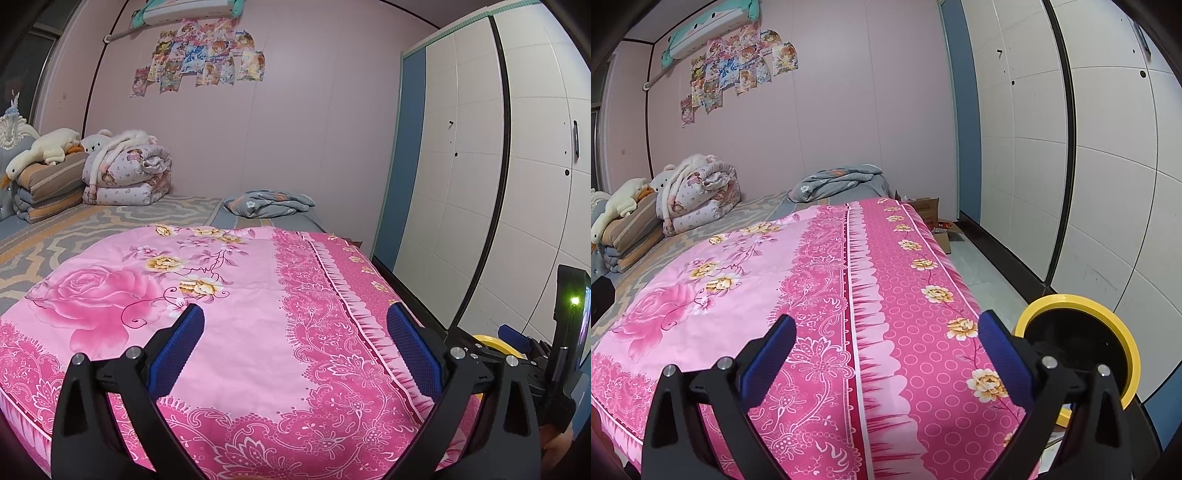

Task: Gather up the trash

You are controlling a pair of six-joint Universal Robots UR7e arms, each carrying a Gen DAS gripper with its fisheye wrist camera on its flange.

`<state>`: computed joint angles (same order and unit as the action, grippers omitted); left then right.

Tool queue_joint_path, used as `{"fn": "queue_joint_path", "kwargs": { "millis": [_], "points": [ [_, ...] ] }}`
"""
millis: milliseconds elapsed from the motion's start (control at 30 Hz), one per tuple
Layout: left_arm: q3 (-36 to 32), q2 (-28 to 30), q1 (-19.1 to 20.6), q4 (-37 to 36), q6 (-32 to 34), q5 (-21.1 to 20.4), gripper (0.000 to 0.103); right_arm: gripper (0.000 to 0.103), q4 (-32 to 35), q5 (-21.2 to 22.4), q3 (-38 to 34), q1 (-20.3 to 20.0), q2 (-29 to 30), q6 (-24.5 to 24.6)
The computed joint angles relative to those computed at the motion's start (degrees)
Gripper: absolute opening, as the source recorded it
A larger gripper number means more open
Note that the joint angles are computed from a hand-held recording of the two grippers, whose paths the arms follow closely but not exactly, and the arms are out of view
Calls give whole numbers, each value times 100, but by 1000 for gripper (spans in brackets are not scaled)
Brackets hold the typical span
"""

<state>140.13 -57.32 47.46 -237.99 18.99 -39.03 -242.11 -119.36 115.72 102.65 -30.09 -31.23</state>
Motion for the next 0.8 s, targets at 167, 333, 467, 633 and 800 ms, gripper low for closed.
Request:
{"fn": "queue_joint_path", "kwargs": {
  "millis": [167, 333, 467, 633, 800],
  "points": [
    [-27, -6, 23, 71, -25, -19, 95, 95, 60, -6, -8, -10, 2, 22],
    [-51, -3, 108, 138, -90, -100, 95, 95, 72, -3, -10, -16, -3, 25],
    [-58, -1, 158, 182, -122, -179, 95, 95, 83, -15, -26, -18, 19, 35],
    [-44, -2, 162, 195, -106, -225, 95, 95, 92, -19, -31, -32, 35, 57],
    [-51, -26, 191, 272, -149, -249, 95, 95, 116, -44, -55, -41, 66, 84]
  ]
}}
